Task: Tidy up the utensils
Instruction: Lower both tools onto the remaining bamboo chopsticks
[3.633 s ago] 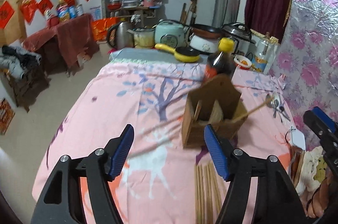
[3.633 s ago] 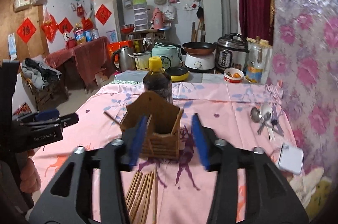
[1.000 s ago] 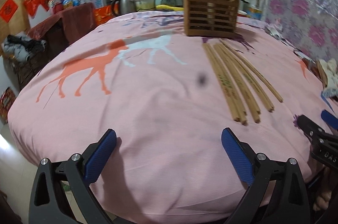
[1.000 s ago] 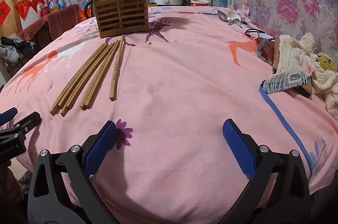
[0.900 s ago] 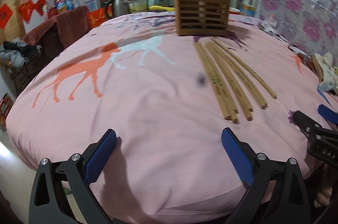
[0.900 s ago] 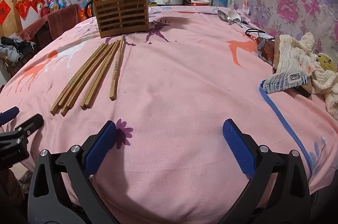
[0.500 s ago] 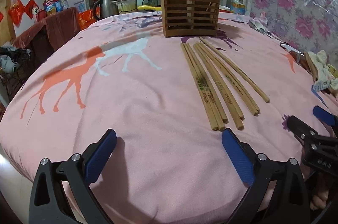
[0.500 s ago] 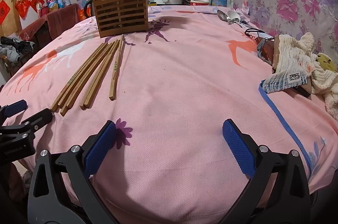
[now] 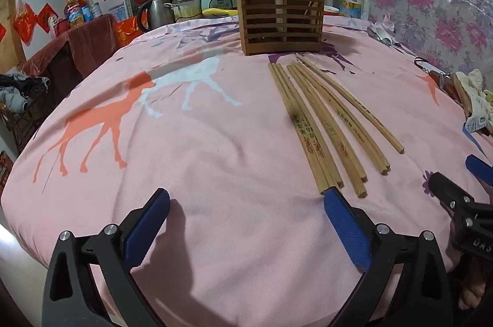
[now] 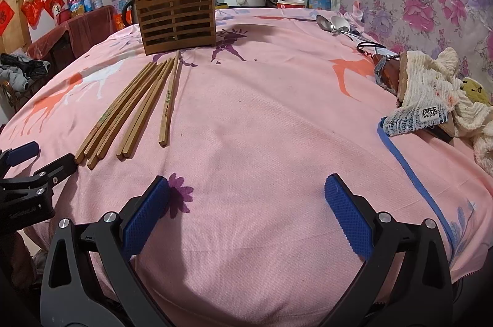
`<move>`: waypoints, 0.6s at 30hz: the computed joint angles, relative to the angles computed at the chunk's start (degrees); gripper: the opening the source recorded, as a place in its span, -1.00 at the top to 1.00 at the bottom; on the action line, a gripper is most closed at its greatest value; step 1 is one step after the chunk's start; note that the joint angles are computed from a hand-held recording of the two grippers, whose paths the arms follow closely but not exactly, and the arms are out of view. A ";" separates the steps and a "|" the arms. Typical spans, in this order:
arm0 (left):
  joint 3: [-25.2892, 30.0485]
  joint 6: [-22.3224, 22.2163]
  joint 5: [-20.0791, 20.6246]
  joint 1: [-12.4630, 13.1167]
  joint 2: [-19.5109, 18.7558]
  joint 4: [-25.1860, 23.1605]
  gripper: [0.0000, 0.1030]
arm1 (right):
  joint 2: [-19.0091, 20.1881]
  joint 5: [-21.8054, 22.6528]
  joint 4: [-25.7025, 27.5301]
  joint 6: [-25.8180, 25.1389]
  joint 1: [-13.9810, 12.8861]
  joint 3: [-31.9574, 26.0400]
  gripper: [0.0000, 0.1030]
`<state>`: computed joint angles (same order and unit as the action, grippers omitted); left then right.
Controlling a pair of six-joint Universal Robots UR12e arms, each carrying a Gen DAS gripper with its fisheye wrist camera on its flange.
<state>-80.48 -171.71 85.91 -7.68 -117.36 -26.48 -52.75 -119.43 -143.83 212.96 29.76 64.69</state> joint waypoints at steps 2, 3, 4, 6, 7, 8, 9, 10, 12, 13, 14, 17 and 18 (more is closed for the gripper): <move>0.54 0.21 -0.13 -0.21 -0.36 -0.20 -0.91 | 0.03 -0.02 0.03 -0.02 -0.01 -0.05 -0.89; 0.80 0.10 -0.46 -0.26 -0.54 -0.30 -0.91 | 0.02 -0.02 0.00 -0.02 -0.01 -0.03 -0.89; 1.00 0.06 -0.77 -0.28 -0.66 -0.65 -0.91 | 0.04 -0.04 0.01 -0.03 -0.01 -0.06 -0.89; 1.27 -0.25 -1.24 -0.27 -0.85 -0.78 -0.91 | 0.01 -0.01 0.00 -0.01 -0.01 -0.01 -0.89; 1.28 -0.25 -1.15 -0.30 -0.89 -0.68 -0.91 | 0.01 -0.01 0.00 -0.01 -0.01 -0.01 -0.89; 1.42 -0.22 -0.71 -0.36 -1.04 -0.44 -0.91 | 0.01 -0.01 0.00 -0.01 -0.01 -0.01 -0.89; 1.51 -0.29 0.40 -0.48 -1.19 0.05 -0.90 | 0.01 -0.01 0.00 -0.01 -0.01 -0.01 -0.89; 1.62 -0.48 1.68 -0.58 -1.34 0.62 -0.76 | 0.03 -0.01 -0.05 -0.05 -0.02 -0.04 -0.89; 1.88 -0.99 1.92 -0.08 -1.39 0.47 -0.44 | 0.04 -0.01 -0.03 -0.09 -0.02 -0.05 -0.89; 2.03 -1.42 2.08 0.19 -1.35 0.09 -0.23 | 0.03 0.03 -0.08 -0.10 -0.03 -0.03 -0.89; 2.07 -1.82 2.09 0.57 -1.23 -0.34 -0.10 | 0.02 0.01 -0.14 -0.08 -0.01 -0.01 -0.88; 1.88 -3.20 1.64 1.19 -0.80 -1.39 -0.02 | -0.04 1.33 -1.77 -1.30 -0.24 0.08 -0.86; 1.84 -3.29 1.88 1.10 -0.81 -1.23 -0.01 | 0.16 1.47 -2.04 -2.10 -0.26 -0.30 -0.82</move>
<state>-78.64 -175.00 87.79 -6.58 -118.17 -27.71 -52.59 -117.96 -145.87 210.86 29.50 64.40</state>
